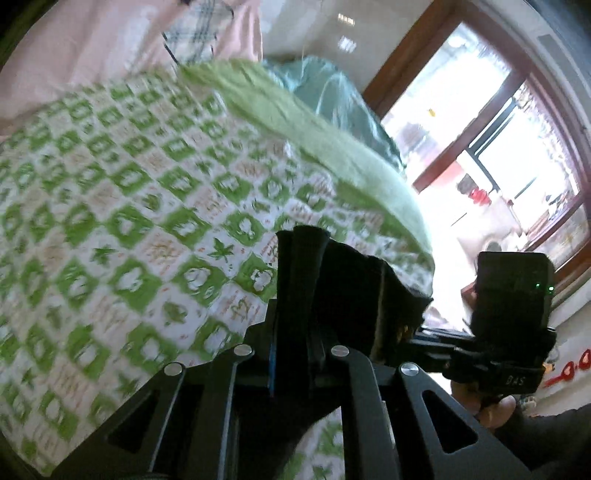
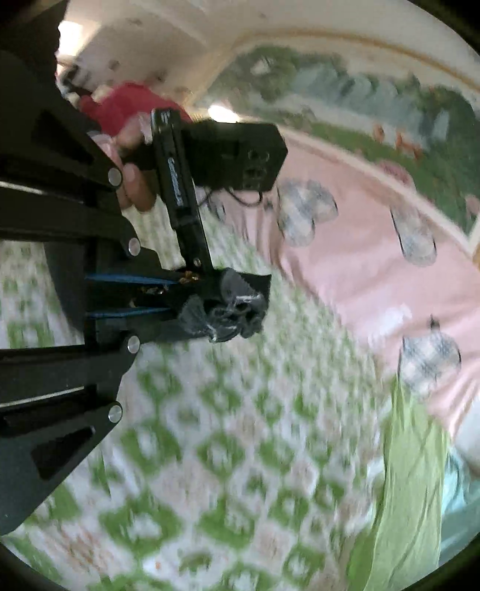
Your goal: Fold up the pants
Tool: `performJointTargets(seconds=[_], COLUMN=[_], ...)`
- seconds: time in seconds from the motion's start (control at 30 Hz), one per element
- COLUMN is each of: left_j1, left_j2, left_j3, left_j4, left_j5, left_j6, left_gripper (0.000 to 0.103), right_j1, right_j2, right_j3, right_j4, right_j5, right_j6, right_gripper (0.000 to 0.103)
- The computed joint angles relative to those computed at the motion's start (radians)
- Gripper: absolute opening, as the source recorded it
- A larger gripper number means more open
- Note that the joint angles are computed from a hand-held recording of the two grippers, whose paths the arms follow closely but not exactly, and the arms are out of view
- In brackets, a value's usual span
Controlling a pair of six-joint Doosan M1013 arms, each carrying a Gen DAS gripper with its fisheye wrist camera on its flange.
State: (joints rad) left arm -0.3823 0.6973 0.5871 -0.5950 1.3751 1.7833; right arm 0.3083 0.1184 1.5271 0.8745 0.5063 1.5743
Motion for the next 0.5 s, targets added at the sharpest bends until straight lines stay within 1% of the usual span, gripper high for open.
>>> performJointTargets(seconds=[0.13,0.23,0.33,0.4,0.5], left_j1=[0.024,0.041,0.063,0.074,0.093], left_j2=[-0.100,-0.160,-0.218,-0.243,-0.271], left_j3=[0.145,0.234,0.329,0.378,0.444], left_j4=[-0.026,-0.029,-0.047,-0.054,-0.065], left_j5=[-0.092,-0.148,-0.202,-0.231,-0.260], left_j6=[0.046,0.069,0.083,0.083,0.073], left_gripper=[0.009,0.009,0.009,0.009,0.010], right_j1=[0.020,0.039,0.055,0.065,0.083], right_j2=[0.017,0.039,0.062,0.075,0.097], right_j3=[-0.028,-0.055,-0.075,-0.086,-0.105], right_j4=[0.180,0.237,0.258,0.256,0.220], right_j5=[0.043,0.086,0.125,0.145,0.174], right_j6=[-0.205,-0.273,-0.298,-0.303,-0.279], right_gripper=[0.012,0.013,0.012,0.012,0.012])
